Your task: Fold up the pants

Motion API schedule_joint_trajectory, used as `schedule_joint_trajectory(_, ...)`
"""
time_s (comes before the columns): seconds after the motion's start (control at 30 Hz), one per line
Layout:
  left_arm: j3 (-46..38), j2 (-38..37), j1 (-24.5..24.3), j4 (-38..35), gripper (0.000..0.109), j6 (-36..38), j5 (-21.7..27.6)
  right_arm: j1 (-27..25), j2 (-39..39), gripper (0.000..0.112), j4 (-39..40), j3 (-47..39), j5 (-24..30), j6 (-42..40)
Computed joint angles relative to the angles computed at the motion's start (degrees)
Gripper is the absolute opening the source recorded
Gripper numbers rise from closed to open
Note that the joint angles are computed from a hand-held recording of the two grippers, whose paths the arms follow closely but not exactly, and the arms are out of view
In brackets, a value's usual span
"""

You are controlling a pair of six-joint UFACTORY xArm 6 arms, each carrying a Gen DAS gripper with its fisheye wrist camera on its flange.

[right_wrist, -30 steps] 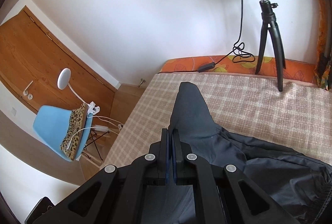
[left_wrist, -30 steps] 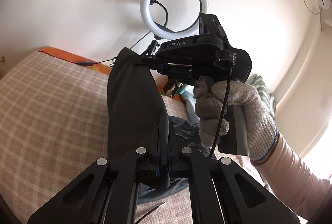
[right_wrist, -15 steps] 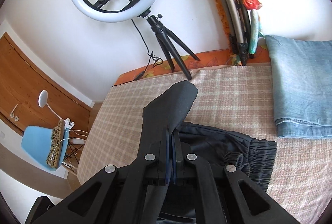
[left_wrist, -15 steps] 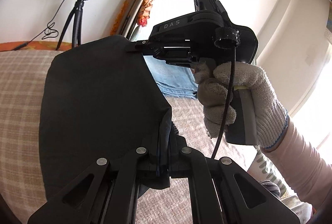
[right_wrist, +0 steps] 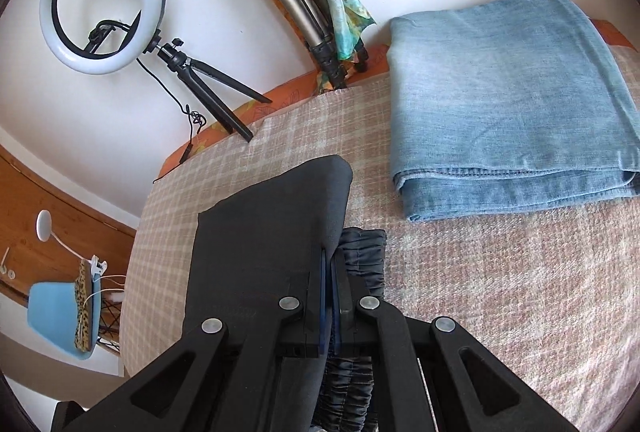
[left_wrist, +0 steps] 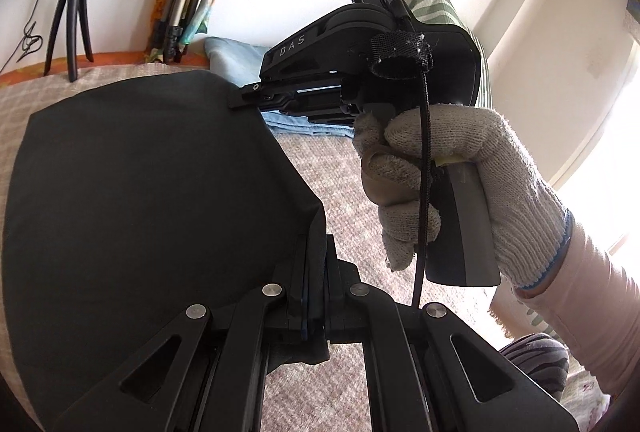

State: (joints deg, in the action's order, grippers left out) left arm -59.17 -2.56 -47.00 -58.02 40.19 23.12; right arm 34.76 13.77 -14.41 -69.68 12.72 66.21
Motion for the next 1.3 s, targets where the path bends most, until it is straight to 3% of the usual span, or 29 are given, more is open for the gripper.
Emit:
schedule_joint_trajectory(0.17, -0.64, 1.02, -0.27, -0.42, 0.003, 0.50, 1.67, -0.65, -0.14, 0.000, -3.00, 1.35, -0.49, 2.68)
schedule_joint_trajectory(0.23, -1.64, 2.19, -0.53, 1.42, 0.009, 0.92, 1.95, -0.99, -0.26, 0.000, -4.46, 1.77, -0.34, 4.08)
schedule_joint_trajectory(0.27, -1.17, 1.58, -0.64, 2.24, 0.014, 1.03, 2.49, -1.13, -0.27, 0.000, -4.91, 1.92, -0.25, 4.51)
schedule_joint_trajectory(0.43, 3.41, -3.87, 0.03, 4.43, 0.016, 0.84, 1.55, -1.21, -0.38, 0.007, -7.68, 1.04, 2.06, 5.67)
schedule_joint_trajectory(0.5, 5.25, -6.79, 1.97, 4.72, 0.026, 0.69, 2.51, -1.00, -1.46, 0.013, -11.95, 0.47, 5.35, 8.08)
schedule_joint_trajectory(0.57, 6.91, -9.48, 4.27, 5.53, 0.027, 1.10, 1.72, -0.50, -3.56, 0.026, -15.59, 1.16, 6.92, 10.76)
schedule_joint_trajectory(0.63, 8.65, -11.92, 6.96, 7.48, 0.027, 0.33, -0.99, 0.46, -5.82, 0.028, -19.80, 1.96, 7.36, 13.04)
schedule_joint_trajectory(0.8, 9.00, -11.47, 16.70, 6.40, 0.027, -2.64, -0.64, 4.82, -5.91, 0.036, -22.58, -0.67, 10.14, 8.47)
schedule_joint_trajectory(0.9, 8.79, -9.58, 18.98, 5.42, 0.025, -2.90, 1.35, 7.10, -1.95, 0.036, -22.88, -5.10, 12.92, 4.63)
schedule_joint_trajectory(1.0, 9.67, -8.71, 18.32, 5.75, 0.025, -3.32, 3.47, 7.79, 2.60, 0.036, -20.41, -9.09, 14.75, 1.17)
schedule_joint_trajectory(1.1, 12.16, -9.30, 15.83, 12.56, 0.025, -5.90, 3.60, 7.93, 5.59, 0.037, -20.12, -11.47, 17.56, 0.42)
schedule_joint_trajectory(1.3, 18.08, -12.39, 14.62, 22.94, 0.025, -10.82, 3.26, 5.45, 4.02, 0.045, -17.93, -5.74, 10.75, 3.10)
